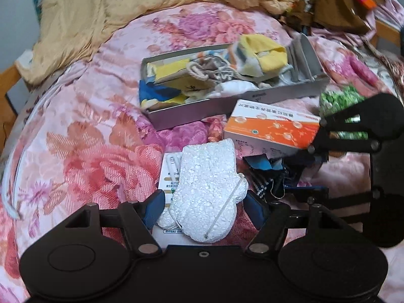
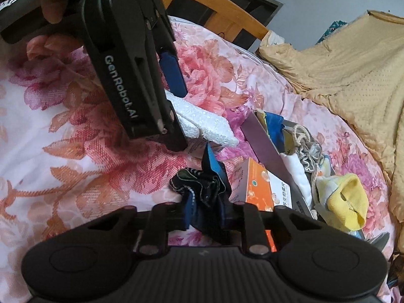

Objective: Organize soft objects
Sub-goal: 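Grasp the white fluffy glove with the left tool while the right tool grasps the black sock, then carry the white glove and black sock with both tools over the tray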

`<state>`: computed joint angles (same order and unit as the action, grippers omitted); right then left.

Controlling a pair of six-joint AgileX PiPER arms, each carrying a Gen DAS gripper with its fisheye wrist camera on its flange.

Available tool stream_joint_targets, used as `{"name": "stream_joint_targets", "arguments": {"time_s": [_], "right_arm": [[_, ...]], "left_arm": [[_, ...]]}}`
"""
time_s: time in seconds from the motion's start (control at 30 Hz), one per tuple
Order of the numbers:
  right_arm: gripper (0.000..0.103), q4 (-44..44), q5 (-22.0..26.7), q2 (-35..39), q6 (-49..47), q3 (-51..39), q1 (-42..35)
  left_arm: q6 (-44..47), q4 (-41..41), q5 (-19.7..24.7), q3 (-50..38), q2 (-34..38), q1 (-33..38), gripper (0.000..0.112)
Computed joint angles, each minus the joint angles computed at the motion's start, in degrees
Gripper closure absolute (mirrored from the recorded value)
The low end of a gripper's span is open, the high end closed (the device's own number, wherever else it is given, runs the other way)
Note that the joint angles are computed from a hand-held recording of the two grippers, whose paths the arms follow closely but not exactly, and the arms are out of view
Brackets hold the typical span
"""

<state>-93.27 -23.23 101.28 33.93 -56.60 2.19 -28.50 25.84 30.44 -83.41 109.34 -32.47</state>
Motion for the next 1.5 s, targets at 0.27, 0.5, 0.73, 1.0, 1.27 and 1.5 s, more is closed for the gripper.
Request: {"name": "stream_joint_targets", "arguments": {"time_s": [0.27, 0.5, 0.73, 1.0, 1.27, 1.5], "right_arm": [[0.093, 3.7, -0.2, -2.0, 0.9, 0.6, -0.7], [0.093, 6.8, -0.5, -3.2, -0.2, 1.4, -1.4], [0.093, 9.3, -0.3, -3.3, -1.2, 1.3, -1.5], [0.093, 17.5, -2.0, -3.6, -7.1, 1.6, -2.4], [0.093, 29.6, -4.0, -4.7, -16.2, 2.7, -3.1], [0.093, 32.6, -5.3, -3.8, -14.0, -0.9, -4.6]], "left_arm": [[-2.8, 2.3, -1.1, 0.9, -0.4, -0.5, 0.050], [-8.8, 7.3, -1.4, 1.7, -1.5, -0.8, 0.050], [-16.0, 9.8, 1.3, 0.6, -1.1, 0.3, 0.051], [-22.9, 14.2, -3.1, 3.5, -2.9, 0.3, 0.051], [-37.1, 25.7, -8.5, 7.0, -4.5, -0.7, 0.051], [-43.5, 26.8, -10.1, 4.9, -4.5, -0.6, 0.051]]}}
